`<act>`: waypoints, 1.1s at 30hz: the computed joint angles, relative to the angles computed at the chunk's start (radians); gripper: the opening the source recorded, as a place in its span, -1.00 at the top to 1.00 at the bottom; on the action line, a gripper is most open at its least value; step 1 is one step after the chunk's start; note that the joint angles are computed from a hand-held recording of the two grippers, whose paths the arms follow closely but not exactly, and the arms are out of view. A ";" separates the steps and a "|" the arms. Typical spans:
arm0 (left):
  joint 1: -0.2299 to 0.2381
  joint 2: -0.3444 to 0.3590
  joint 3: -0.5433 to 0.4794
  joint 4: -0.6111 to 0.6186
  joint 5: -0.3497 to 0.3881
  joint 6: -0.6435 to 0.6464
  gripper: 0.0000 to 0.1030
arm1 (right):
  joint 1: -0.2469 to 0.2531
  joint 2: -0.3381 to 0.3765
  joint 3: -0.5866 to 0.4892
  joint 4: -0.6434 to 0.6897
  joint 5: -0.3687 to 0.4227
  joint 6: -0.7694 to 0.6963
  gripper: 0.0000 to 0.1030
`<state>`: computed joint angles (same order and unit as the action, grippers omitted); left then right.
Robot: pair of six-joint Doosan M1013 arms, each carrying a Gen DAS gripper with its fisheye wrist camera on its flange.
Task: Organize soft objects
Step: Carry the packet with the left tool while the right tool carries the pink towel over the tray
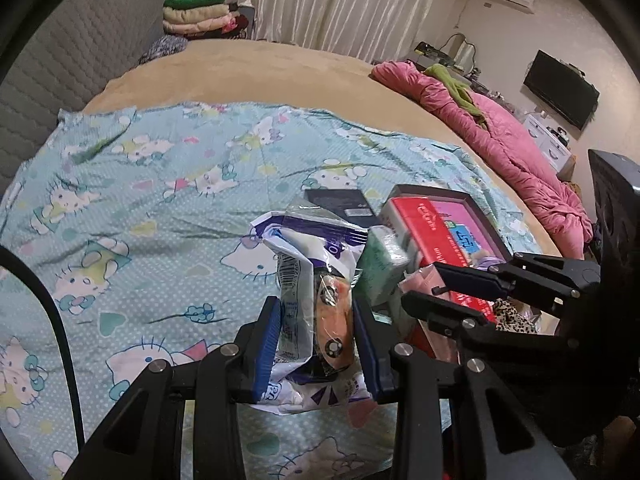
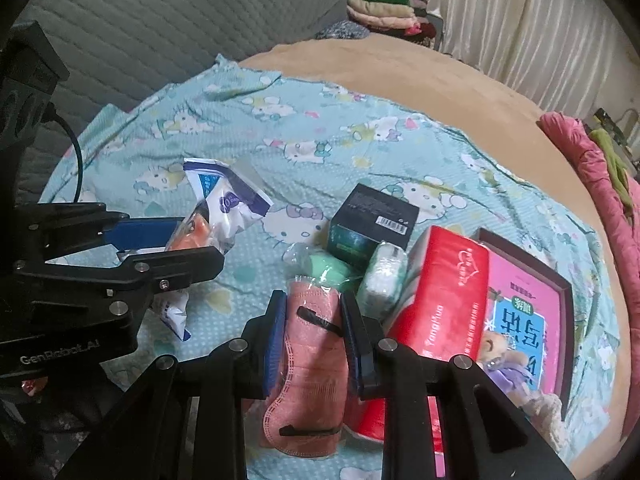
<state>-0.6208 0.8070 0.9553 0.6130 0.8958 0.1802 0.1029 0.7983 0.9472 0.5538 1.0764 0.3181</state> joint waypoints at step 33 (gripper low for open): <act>-0.044 0.188 -0.441 -0.057 0.226 0.289 0.29 | -0.136 0.024 -0.082 0.185 -0.027 0.100 0.46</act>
<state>-0.6649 0.9949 0.5143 0.5559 1.1222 0.4695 -0.0332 0.8227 0.8652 0.7388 1.0498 0.4186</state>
